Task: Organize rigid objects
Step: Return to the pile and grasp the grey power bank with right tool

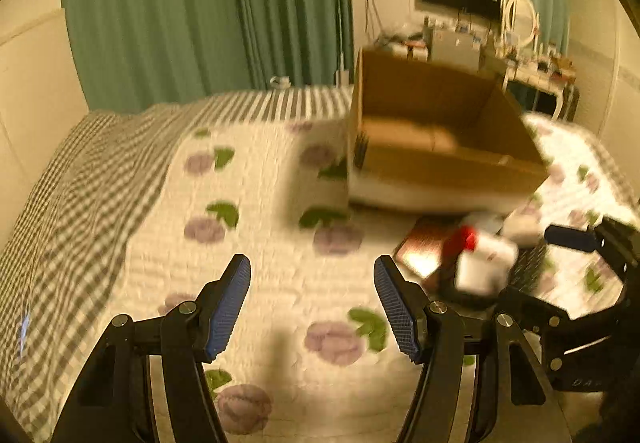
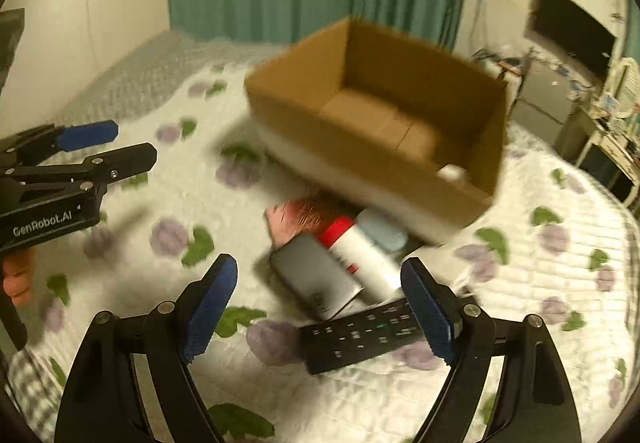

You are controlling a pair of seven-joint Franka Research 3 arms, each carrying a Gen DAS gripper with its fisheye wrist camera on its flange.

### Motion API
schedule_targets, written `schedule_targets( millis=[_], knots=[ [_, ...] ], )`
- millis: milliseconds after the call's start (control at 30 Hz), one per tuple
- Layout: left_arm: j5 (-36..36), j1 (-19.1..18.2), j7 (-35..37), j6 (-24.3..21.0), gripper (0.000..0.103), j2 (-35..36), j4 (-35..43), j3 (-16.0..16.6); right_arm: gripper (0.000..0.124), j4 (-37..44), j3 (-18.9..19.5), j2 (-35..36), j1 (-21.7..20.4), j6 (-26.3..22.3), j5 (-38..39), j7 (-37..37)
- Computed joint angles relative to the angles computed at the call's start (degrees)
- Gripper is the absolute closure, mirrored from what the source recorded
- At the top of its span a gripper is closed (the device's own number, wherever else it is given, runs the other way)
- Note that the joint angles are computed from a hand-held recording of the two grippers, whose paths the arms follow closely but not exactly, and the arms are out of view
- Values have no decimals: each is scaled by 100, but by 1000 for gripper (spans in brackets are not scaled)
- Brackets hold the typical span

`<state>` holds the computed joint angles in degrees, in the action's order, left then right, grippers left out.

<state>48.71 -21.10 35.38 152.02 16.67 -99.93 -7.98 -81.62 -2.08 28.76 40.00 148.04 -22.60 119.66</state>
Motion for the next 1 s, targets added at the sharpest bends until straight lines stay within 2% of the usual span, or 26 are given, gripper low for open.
schedule_targets(
  millis=[67, 200, 367, 500, 667, 733, 767, 1000],
  knots=[
    [87, 8, -26, 67, 36, 53, -77, 38, 41, 233, 75, 210, -50, -239, 117, -227],
    [-25, 108, 88, 295, 36, 104, -245, 42, 54, 886, 161, 693, -106, -860, 369, -878],
    [-432, 209, 413, 362, 36, 221, -287, -12, 54, 1495, 4, 1082, 49, -1271, 243, -1331],
    [-646, 201, 564, 356, 36, 267, -281, 5, 51, 1993, -269, 1440, 317, -1623, -181, -1594],
    [-608, 118, 502, 302, 36, 242, -294, 78, 52, 1848, -535, 1447, 559, -1528, -715, -1295],
    [-575, 97, 475, 266, 36, 229, -296, 84, 59, 1675, -572, 1358, 618, -1427, -911, -1179],
    [-564, 91, 463, 250, 36, 218, -301, 82, 66, 1619, -586, 1322, 646, -1422, -1000, -1130],
    [-459, 88, 334, 211, 36, 114, -400, 64, 78, 707, -345, 590, 425, -945, -885, -477]
  ],
)
